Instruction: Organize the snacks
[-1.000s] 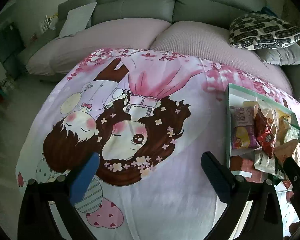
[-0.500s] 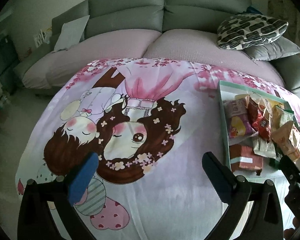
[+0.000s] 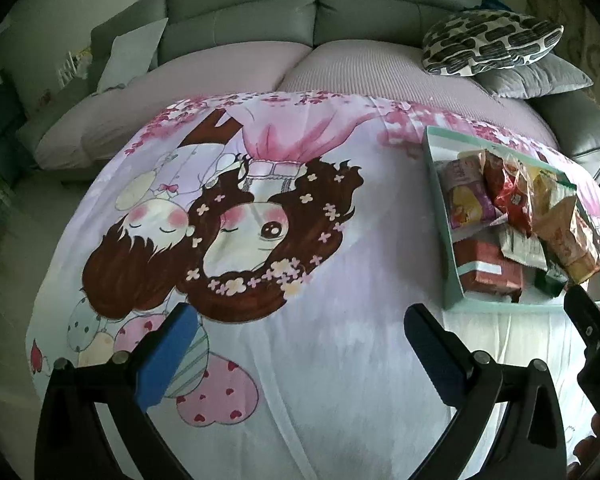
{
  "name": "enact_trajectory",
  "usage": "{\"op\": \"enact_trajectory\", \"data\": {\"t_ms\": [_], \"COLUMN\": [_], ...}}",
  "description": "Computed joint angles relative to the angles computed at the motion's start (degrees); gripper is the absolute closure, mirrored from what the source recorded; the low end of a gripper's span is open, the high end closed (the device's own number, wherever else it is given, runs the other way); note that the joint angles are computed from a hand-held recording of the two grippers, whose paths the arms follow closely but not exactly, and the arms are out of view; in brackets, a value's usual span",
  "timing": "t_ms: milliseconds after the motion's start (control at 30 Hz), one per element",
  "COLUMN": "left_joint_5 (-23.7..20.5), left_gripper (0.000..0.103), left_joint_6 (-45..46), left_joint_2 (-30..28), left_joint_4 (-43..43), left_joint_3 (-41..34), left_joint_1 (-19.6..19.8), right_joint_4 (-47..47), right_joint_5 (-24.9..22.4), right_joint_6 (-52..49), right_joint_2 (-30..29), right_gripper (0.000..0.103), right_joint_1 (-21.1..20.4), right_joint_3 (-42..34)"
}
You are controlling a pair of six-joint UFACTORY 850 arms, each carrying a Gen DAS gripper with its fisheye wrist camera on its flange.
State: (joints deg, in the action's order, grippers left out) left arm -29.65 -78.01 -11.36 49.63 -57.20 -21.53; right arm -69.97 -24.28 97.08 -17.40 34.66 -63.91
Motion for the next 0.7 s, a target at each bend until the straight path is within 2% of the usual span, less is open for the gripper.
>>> {"op": "enact_trajectory", "data": {"t_ms": [200, 367, 567, 700], "left_joint_5": [-2.19, -1.48, -0.45, -0.97], "left_gripper": [0.0, 0.0, 0.0, 0.0], "left_joint_6": [0.06, 6.29, 9.24, 10.24], "left_joint_2": [-0.15, -1.66, -2.46, -2.95], "left_joint_4": [-0.51, -5.75, -8.9, -10.22], "left_joint_3": [-0.48, -1.48, -1.92, -2.2], "left_joint_1": [-0.38, 0.22, 1.03, 1.56], "right_joint_4": [1.86, 4.94, 9.49, 8.78], "right_joint_5": [0.5, 1.62, 3.5, 3.73], "right_joint_6": [-2.69, -5.73, -10.07, -9.16], "right_joint_2": [-0.4, -1.31, -2.74, -2.8], "right_gripper": [0.0, 0.0, 0.0, 0.0], "right_joint_1": [0.21, -0.08, -0.76, -0.88], "right_joint_3": [0.08, -0.48, -1.6, -1.72]}}
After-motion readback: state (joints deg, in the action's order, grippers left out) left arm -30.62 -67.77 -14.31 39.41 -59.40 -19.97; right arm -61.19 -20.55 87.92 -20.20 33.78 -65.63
